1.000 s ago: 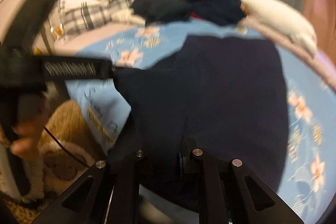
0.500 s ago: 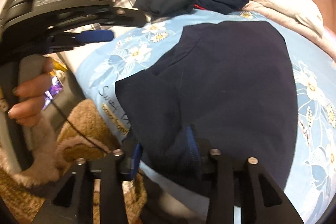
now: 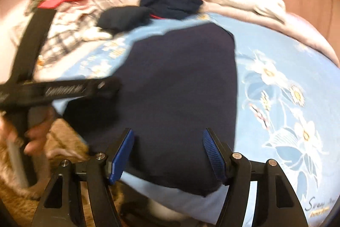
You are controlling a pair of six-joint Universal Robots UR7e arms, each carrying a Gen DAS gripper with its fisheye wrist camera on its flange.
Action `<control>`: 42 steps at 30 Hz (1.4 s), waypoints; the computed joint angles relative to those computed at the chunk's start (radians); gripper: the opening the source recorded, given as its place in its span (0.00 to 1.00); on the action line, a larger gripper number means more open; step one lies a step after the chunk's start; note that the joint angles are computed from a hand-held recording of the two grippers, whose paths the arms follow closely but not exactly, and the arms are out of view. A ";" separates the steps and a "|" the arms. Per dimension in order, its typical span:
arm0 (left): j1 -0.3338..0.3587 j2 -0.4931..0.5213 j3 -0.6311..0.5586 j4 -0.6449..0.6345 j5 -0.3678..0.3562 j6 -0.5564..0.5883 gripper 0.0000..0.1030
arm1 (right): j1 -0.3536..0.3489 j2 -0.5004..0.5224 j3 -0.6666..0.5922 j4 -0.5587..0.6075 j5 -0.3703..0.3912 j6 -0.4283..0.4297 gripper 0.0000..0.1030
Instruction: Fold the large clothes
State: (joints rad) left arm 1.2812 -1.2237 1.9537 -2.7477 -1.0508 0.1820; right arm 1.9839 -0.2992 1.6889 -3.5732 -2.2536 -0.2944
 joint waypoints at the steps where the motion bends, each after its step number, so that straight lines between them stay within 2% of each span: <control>1: 0.005 0.011 0.004 -0.001 0.016 0.001 0.59 | -0.005 0.010 -0.012 0.014 -0.015 0.010 0.65; 7: 0.027 0.052 0.038 -0.098 0.042 0.046 0.59 | -0.019 0.055 -0.067 0.032 -0.038 0.000 0.66; 13: 0.035 0.055 0.026 -0.075 0.032 0.024 0.60 | -0.035 0.059 -0.092 0.080 -0.025 0.029 0.67; 18: 0.018 0.016 0.004 -0.008 0.018 0.003 0.62 | -0.026 0.021 -0.060 0.043 -0.034 0.015 0.67; 19: 0.016 0.005 0.002 -0.011 0.006 -0.001 0.64 | -0.027 0.014 -0.057 0.032 -0.031 0.009 0.67; 20: 0.016 -0.003 0.003 -0.021 -0.007 -0.005 0.72 | -0.030 0.009 -0.057 0.026 -0.030 0.009 0.69; 21: 0.017 -0.010 0.001 -0.034 -0.015 -0.015 0.85 | -0.033 0.003 -0.065 0.029 -0.035 0.014 0.71; 23: 0.018 -0.015 0.003 -0.081 -0.021 -0.011 0.96 | -0.043 -0.002 -0.075 0.022 -0.034 0.015 0.75; 25: 0.024 0.003 -0.010 -0.120 -0.005 0.016 0.98 | -0.057 -0.003 -0.098 0.037 -0.028 0.019 0.75; 28: 0.046 0.039 -0.059 -0.047 0.024 -0.026 0.98 | -0.063 0.013 -0.140 0.057 -0.056 0.024 0.77; 31: 0.090 0.067 -0.120 0.059 -0.048 -0.089 0.98 | -0.078 0.022 -0.175 0.100 -0.032 0.027 0.77; 35: 0.120 0.091 -0.176 0.159 -0.126 -0.113 1.00 | -0.088 0.028 -0.194 0.149 -0.009 0.055 0.77; 37: 0.137 0.103 -0.204 0.210 -0.166 -0.145 1.00 | -0.093 0.027 -0.191 0.148 0.006 0.059 0.80; 39: 0.148 0.112 -0.219 0.234 -0.200 -0.174 1.00 | -0.104 0.021 -0.187 0.159 0.025 0.080 0.81; 42: 0.143 0.110 -0.210 0.229 -0.211 -0.169 1.00 | -0.119 0.009 -0.180 0.185 0.072 0.110 0.82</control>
